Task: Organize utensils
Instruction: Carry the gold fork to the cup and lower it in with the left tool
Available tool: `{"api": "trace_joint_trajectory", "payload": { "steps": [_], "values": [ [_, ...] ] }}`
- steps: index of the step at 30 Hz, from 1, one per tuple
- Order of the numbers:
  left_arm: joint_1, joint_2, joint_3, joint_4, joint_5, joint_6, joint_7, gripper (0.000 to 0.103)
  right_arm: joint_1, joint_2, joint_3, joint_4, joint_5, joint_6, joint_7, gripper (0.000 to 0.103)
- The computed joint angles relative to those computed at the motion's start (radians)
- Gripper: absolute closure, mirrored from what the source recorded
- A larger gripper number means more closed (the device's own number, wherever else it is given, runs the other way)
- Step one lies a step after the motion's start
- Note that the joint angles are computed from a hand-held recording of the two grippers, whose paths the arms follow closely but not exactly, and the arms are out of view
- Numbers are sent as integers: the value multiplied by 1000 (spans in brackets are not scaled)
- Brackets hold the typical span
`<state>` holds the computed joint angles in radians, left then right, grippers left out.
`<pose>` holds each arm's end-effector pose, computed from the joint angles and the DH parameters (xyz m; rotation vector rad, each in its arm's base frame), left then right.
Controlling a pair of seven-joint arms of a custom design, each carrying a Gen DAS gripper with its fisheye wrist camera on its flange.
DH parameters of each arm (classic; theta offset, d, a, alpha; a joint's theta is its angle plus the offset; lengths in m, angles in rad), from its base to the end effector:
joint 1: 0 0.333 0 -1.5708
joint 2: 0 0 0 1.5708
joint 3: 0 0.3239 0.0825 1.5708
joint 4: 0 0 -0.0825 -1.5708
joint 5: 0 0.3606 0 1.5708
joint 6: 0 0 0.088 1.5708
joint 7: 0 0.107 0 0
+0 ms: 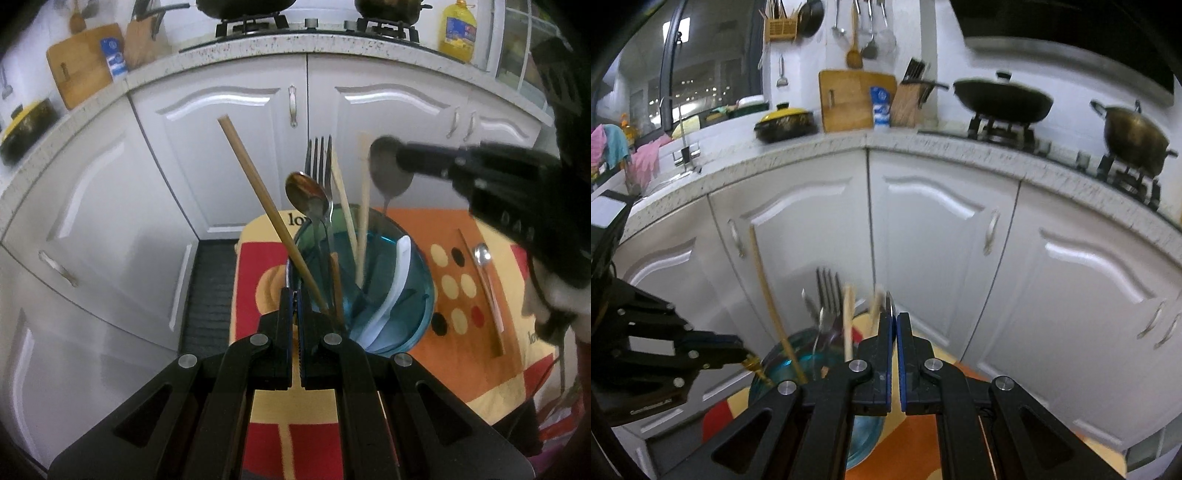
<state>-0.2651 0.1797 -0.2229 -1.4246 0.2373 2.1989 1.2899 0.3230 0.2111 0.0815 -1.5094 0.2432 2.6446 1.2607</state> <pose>0.5707 -0.2760 0.6711 -1.6076 2.1169 -0.6527 0.6078 0.2458 0.6655 -1.9655 1.1034 -0.5540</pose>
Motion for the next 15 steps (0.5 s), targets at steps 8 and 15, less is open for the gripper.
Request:
{"api": "trace_joint_trajectory", "payload": {
  "steps": [8, 15],
  "values": [
    [12, 2, -3, -2, -77, 8, -41, 99, -41, -5, 22, -6, 159, -83, -66, 92],
    [35, -44, -4, -55, -158, 66, -64, 72, -60, -35, 15, -26, 243, -116, -77, 76]
  ]
}}
